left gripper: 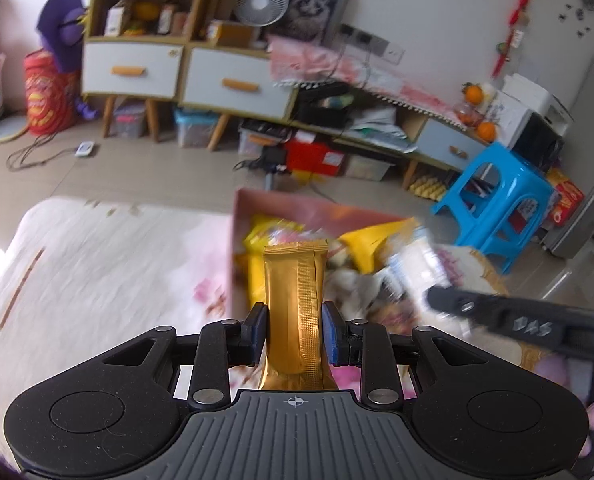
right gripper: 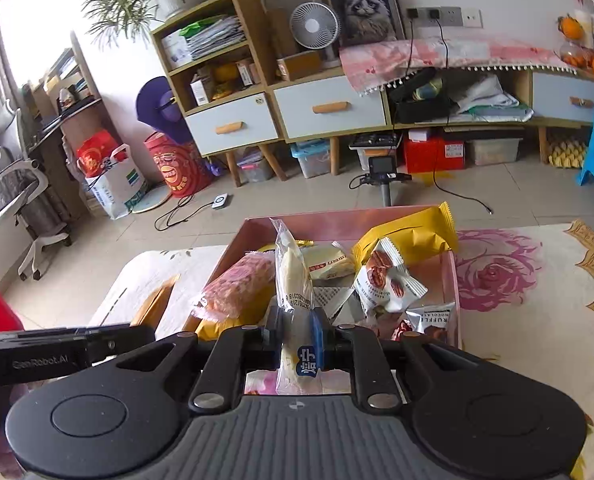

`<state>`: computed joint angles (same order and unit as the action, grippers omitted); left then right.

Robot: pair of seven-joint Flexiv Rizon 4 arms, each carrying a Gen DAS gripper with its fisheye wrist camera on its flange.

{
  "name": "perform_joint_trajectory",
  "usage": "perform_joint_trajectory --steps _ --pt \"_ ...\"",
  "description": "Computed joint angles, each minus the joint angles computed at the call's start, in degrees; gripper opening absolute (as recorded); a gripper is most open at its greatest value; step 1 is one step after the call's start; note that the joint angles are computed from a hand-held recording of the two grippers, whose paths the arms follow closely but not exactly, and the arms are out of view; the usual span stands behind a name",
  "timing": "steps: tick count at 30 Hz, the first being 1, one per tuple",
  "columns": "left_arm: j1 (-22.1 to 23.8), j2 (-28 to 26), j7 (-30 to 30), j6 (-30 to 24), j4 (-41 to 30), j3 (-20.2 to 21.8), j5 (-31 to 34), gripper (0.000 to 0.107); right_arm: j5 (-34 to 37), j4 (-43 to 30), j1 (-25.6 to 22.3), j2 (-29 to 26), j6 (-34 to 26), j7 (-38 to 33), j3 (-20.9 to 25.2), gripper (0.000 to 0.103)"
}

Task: Organize snacks
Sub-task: 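Carry the gold bar and white packet over the pink box, then lower both packets into the pink box and open both grippers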

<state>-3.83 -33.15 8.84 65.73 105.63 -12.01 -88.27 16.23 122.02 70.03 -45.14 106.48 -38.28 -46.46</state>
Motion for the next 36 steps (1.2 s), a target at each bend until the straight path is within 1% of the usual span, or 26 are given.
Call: perform_joint_trajectory --steps 2,10,13,18,24,26,28,30,31,32,34,36 --pt "-0.74 -0.65 0.51 0.47 -0.95 -0.51 0.0 0.026 -0.22 -0.83 -1.15 -0.16 -0.34 0.32 0.88 0.005" --pt "-1.5 -5.06 -3.66 2.27 -6.1 -2.94 4.4 0.026 -0.86 -2.84 -5.61 -0.88 -0.61 2.04 3.77 0.005" --pt "-1.25 -6.79 -6.32 2.97 -7.89 -3.85 7.09 0.026 -0.94 -3.28 -7.64 -0.87 -0.34 2.89 5.53 0.005" --pt "-0.22 -9.56 -10.78 4.71 -10.21 -5.76 12.0 0.026 -0.64 -3.78 -9.42 -0.81 0.29 4.01 7.24 0.005" --pt "1.65 -11.01 -10.23 7.68 -11.0 -9.61 12.96 0.026 0.0 -4.02 -9.98 -1.09 0.9 4.19 7.71 0.006" --pt "2.12 -11.08 -9.01 8.5 -10.89 -10.63 12.47 0.027 0.05 -4.13 -9.97 -1.15 0.62 4.23 7.57 0.009" --pt "2.64 -10.87 -7.47 8.99 -10.56 -11.69 10.96 0.03 -0.12 -4.09 -10.13 -0.88 0.5 4.2 7.7 0.015" --pt "2.65 -10.62 -7.05 8.67 -10.39 -11.59 10.38 0.03 -0.13 -3.91 -9.91 -0.67 0.42 4.25 7.53 0.015" --pt "2.6 -10.41 -6.85 8.62 -10.19 -11.47 10.1 0.033 -0.25 -3.86 -9.98 -0.57 0.51 4.17 7.55 0.016" --pt "2.47 -10.41 -6.66 8.66 -10.27 -11.41 9.72 0.037 -0.26 -3.71 -9.62 -0.48 0.34 4.1 7.21 0.019" --pt "2.56 -9.94 -5.92 8.22 -9.85 -11.25 8.56 0.043 -0.25 -3.35 -8.98 -0.35 0.31 3.94 6.56 0.033" --pt "2.57 -9.29 -5.96 6.93 -9.22 -10.37 8.65 0.044 -0.24 -2.8 -7.77 -0.2 -0.07 3.83 5.37 0.037"
